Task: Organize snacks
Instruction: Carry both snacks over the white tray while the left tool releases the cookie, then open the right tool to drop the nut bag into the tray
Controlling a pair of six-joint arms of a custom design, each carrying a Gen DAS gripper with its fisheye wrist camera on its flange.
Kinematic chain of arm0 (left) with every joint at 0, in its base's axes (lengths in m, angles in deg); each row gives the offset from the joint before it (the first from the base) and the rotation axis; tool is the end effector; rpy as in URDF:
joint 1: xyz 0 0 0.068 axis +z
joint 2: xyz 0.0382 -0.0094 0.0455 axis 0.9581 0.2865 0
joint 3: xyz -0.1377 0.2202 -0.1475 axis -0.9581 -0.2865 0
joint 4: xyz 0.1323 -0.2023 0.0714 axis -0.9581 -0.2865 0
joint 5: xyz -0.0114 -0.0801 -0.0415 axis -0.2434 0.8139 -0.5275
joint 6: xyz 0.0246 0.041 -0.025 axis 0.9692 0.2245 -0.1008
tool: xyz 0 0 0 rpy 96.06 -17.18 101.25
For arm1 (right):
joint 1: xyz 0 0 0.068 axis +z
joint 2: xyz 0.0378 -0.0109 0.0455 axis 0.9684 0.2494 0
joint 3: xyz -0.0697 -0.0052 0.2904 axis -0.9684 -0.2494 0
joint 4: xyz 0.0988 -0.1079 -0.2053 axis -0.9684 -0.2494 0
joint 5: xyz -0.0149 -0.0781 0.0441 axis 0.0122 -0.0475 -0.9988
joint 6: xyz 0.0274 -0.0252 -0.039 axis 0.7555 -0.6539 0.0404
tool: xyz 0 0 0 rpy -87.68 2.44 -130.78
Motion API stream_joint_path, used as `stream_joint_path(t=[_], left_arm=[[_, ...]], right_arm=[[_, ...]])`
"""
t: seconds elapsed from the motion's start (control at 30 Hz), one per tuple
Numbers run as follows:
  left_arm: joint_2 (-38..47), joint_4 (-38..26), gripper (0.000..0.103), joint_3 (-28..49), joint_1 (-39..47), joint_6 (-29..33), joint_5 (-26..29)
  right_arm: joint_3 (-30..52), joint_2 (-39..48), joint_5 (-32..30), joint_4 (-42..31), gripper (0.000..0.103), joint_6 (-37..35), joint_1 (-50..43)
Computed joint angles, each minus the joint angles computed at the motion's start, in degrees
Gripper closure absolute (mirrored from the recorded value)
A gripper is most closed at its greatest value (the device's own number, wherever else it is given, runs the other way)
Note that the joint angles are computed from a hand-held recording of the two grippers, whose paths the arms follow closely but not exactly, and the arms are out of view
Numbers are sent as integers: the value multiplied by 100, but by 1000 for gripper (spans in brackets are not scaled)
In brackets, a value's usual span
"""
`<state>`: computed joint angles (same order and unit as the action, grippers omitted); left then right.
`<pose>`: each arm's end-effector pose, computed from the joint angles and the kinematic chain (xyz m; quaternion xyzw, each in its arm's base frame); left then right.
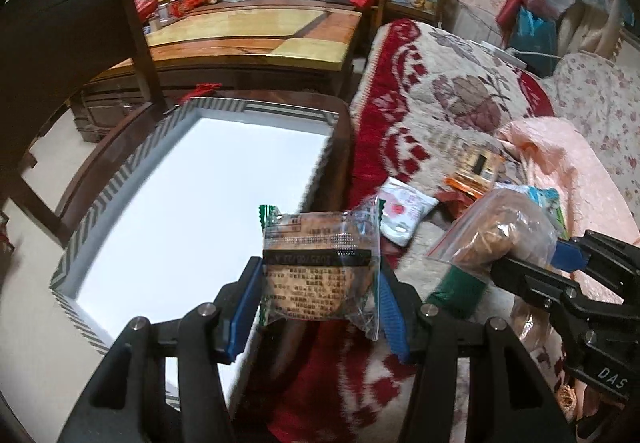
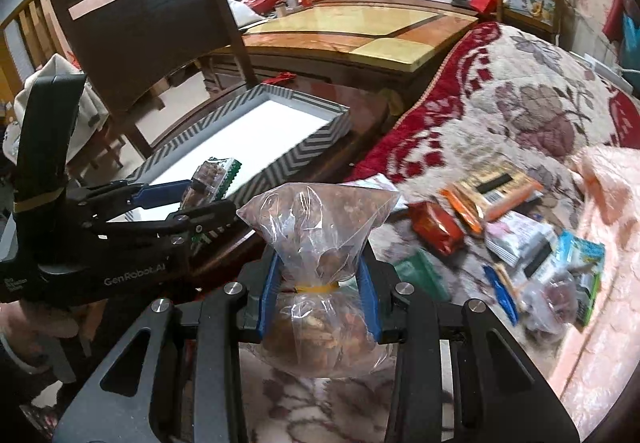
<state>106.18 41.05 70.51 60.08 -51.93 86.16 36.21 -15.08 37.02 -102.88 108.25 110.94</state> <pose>0.2372 -0.0579 0.2307 0.0960 0.9426 -0.0685 0.3125 0.2012 0.1410 0.2807 -0.0994 0.9305 0.1528 0.3177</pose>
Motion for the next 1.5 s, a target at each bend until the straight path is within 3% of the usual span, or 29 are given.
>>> stream_joint_path(t=[0.67,1.1,1.3,1.37,1.5], left_arm=[[1408,114,46,869,2004,748,343],[2187,343,45,1005,2194,825,97],[2289,324,38,977,2209,683,104],[2314,292,26,1005,2220,628,58],[2238,276,20,957,2272,554,42]], right_arm=[[2271,2753,-832,514,69,134,315],[3450,4384,-1274,639,69,784,193],[3283,4405,-1462,799,66,927,125],[3220,4376,-1713,903,62,1133,68],[2821,4097,-1793,1228,59,1420,48]])
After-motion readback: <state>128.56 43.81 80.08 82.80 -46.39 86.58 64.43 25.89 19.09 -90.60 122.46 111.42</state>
